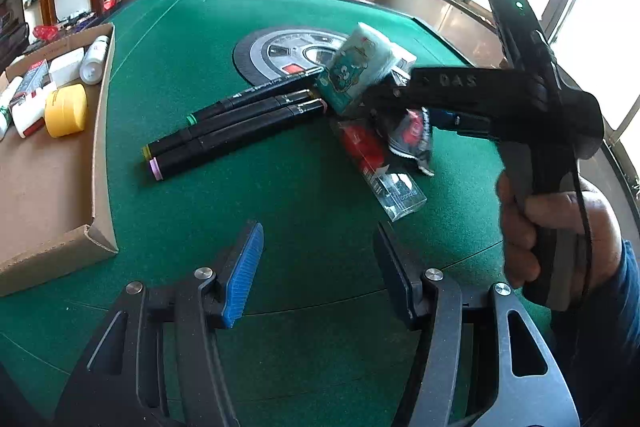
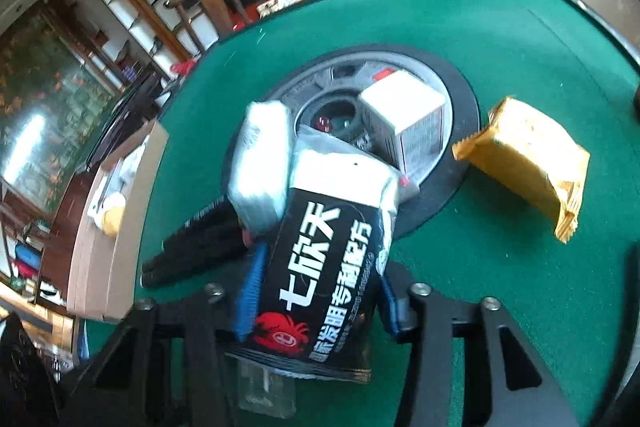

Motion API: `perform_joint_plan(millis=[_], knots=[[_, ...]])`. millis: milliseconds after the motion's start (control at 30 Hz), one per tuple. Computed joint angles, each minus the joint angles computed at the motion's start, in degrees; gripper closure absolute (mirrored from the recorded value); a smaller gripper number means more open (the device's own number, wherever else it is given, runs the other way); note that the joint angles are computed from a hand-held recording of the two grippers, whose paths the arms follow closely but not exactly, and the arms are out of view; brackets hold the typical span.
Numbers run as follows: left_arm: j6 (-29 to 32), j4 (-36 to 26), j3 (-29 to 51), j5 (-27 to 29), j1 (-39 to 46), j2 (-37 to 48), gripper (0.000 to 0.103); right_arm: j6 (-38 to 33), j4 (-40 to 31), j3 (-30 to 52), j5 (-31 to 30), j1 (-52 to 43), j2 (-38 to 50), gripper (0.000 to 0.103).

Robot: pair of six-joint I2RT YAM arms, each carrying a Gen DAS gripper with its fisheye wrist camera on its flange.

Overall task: Organize objects
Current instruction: 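Grasp the red number candle with the left gripper while the right grasps the black snack bag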

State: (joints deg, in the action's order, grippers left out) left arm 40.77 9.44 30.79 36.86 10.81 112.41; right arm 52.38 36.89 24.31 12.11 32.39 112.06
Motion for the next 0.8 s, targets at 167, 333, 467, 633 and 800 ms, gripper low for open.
perform_joint_plan(millis=[167,333,467,633,800], knots=[[-4.59,-4.66,2.91,-1.19,-3.59,-1.12,0.046,1.46,1.91,-9.55,7.51,2.98,-10.99,0.06],[-14.26,-12.57,9.25,-2.61,-10.55,-0.37,0.045,2.07,0.46,-13.77,13.01,4.63,-20.45,0.059],[-21.85,-9.23,9.63,-8.72,-16.87,-0.5,0.045,2.73,2.17,-15.69,11.11,3.97,-22.66,0.059],[-27.55,-2.81,8.42,-18.38,-23.86,0.23,0.044,3.45,2.87,-16.08,11.42,4.65,-24.0,0.059],[-22.09,6.01,2.58,-22.87,-25.32,-1.47,0.073,3.7,4.04,-15.77,10.78,5.27,-23.17,0.059]])
